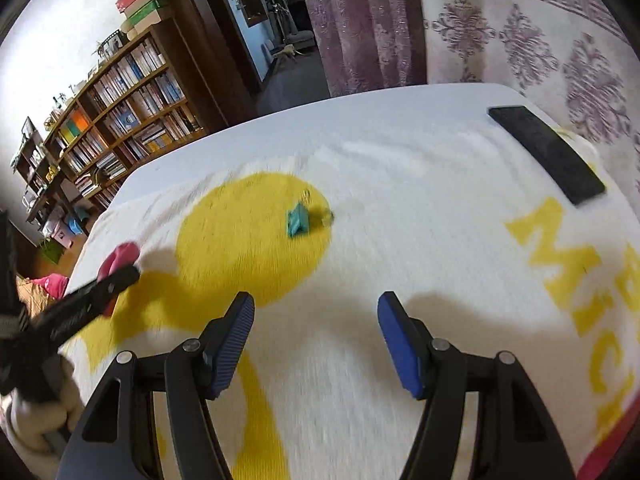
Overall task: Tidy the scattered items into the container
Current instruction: 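Grasp the teal binder clip with the right gripper while the left gripper holds the curler, then carry the curler and binder clip over the pink tin and lower them in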
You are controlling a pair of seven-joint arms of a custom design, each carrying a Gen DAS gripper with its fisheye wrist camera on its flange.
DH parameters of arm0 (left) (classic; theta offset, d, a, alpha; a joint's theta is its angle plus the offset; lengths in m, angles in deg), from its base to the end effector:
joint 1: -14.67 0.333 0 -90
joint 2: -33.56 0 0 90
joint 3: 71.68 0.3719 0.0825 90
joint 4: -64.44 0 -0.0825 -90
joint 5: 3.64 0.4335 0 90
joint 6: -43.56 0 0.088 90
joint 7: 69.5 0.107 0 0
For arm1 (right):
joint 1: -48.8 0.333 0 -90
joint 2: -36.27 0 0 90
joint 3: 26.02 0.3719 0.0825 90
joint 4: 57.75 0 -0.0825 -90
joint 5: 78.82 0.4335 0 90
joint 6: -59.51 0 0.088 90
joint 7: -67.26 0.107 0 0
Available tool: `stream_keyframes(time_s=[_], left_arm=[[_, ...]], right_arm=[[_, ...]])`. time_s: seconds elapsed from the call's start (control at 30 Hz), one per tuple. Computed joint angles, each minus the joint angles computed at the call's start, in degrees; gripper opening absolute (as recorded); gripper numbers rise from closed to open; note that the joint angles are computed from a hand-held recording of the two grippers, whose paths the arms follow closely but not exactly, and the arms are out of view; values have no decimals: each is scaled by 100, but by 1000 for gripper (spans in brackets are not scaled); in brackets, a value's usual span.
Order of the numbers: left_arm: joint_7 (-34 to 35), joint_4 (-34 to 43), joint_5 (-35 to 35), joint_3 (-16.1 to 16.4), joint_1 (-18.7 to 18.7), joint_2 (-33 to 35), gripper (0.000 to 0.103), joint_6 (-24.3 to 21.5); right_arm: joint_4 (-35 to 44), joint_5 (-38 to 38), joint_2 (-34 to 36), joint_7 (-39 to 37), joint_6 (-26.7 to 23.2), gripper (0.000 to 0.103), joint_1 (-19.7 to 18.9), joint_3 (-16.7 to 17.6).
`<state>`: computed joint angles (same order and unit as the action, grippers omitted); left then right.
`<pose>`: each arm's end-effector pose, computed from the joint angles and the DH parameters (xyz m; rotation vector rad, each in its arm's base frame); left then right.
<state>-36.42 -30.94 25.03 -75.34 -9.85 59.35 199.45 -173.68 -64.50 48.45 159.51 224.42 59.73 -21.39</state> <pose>0.6835 -0.3772 0.4376 -2.0151 1.7843 -0.8116 0.6640 0.1670 0.4423 -1.7834 1.7748 -0.3252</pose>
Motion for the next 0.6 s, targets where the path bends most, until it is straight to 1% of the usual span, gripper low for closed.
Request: stream_keyframes(time_s=[0.17, 0.2, 0.3, 0.33, 0.37, 0.43, 0.47, 0.5, 0.53, 0.57, 0.6], left_arm=[[17, -99, -125, -31, 52, -25, 43, 111], [28, -91, -131, -29, 48, -17, 43, 102], [84, -53, -158, -38, 37, 24, 43, 42], [89, -32, -145, -27, 22, 40, 43, 18], [81, -22, -116, -7, 1, 49, 43, 9], [67, -19, -105, 1, -8, 57, 43, 15], [60, -23, -102, 4, -10, 59, 43, 26], [62, -23, -98, 6, -12, 59, 43, 24], [55, -24, -84, 15, -20, 62, 43, 25], [50, -21, -66, 24, -29, 63, 43, 18], [56, -16, -52, 27, -32, 65, 43, 9]], right_arm=[[585, -192, 492, 16, -73, 68, 10, -32], [688, -292, 576, 79, -91, 68, 51, -79], [1026, -828, 844, 527, -198, 68, 302, -381], [1111, -974, 909, 659, -213, 67, 354, -449], [1191, -1159, 963, 819, -249, 65, 432, -545], [1322, -1547, 1047, 1126, -345, 57, 584, -722], [1358, -1826, 1069, 1339, -394, 54, 715, -870], [1373, -2155, 1075, 1591, -447, 45, 868, -1043], [1372, -2447, 1067, 1807, -499, 38, 976, -1163], [1347, -2599, 1038, 1910, -522, 38, 974, -1163], [1306, -2638, 1003, 1930, -511, 38, 901, -1089]])
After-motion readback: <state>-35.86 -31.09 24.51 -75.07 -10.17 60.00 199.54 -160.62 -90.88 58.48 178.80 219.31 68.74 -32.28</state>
